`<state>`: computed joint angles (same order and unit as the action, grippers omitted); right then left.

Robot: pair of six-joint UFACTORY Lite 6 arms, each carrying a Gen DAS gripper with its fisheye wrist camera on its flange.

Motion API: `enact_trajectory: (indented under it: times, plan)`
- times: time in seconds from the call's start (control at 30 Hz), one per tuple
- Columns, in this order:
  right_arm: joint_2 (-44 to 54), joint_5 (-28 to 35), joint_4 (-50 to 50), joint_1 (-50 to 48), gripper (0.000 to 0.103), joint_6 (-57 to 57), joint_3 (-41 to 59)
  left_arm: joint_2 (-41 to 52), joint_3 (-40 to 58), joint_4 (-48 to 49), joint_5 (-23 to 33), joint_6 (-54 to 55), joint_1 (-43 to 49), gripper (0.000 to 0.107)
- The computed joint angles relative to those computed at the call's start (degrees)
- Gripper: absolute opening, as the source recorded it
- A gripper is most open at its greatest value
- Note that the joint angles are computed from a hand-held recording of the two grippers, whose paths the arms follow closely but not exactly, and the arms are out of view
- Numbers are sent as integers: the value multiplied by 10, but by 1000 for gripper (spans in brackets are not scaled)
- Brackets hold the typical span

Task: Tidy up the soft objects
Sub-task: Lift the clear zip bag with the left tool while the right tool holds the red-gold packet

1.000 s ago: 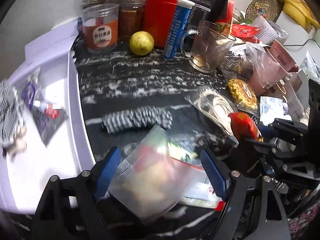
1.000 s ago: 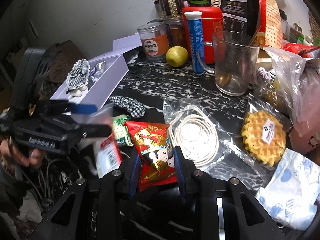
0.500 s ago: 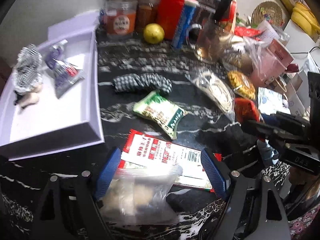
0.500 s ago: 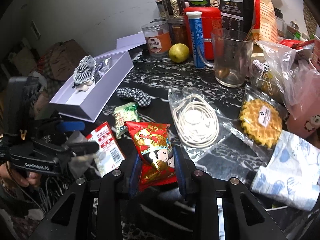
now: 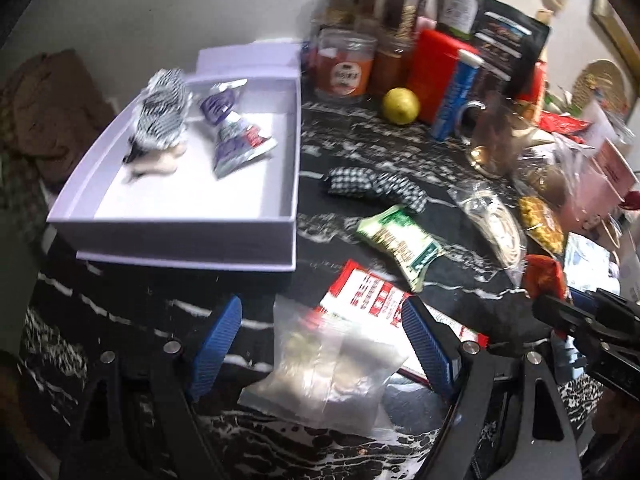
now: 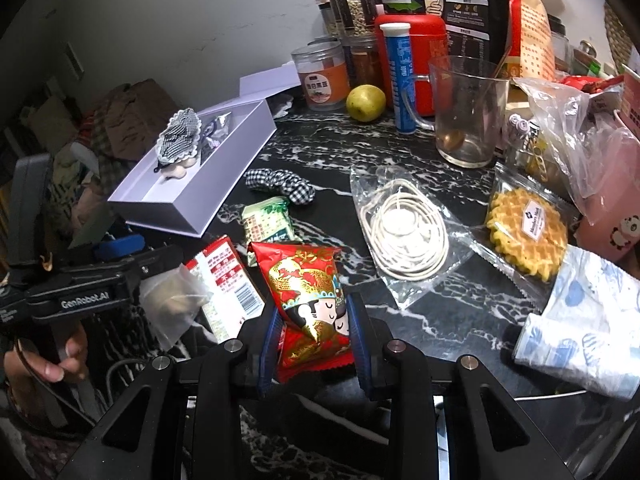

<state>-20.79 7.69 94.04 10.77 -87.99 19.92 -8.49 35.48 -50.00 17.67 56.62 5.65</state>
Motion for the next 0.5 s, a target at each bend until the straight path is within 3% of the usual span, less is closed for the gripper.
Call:
enact_trajectory:
  times: [0.33,0.5]
  plan:
    - [20,5,69,2,32,-69,3,73,16,2,69,18,25,85]
    - [29,6,95,4,32,-95,5,67,5,7,50,27,14,86]
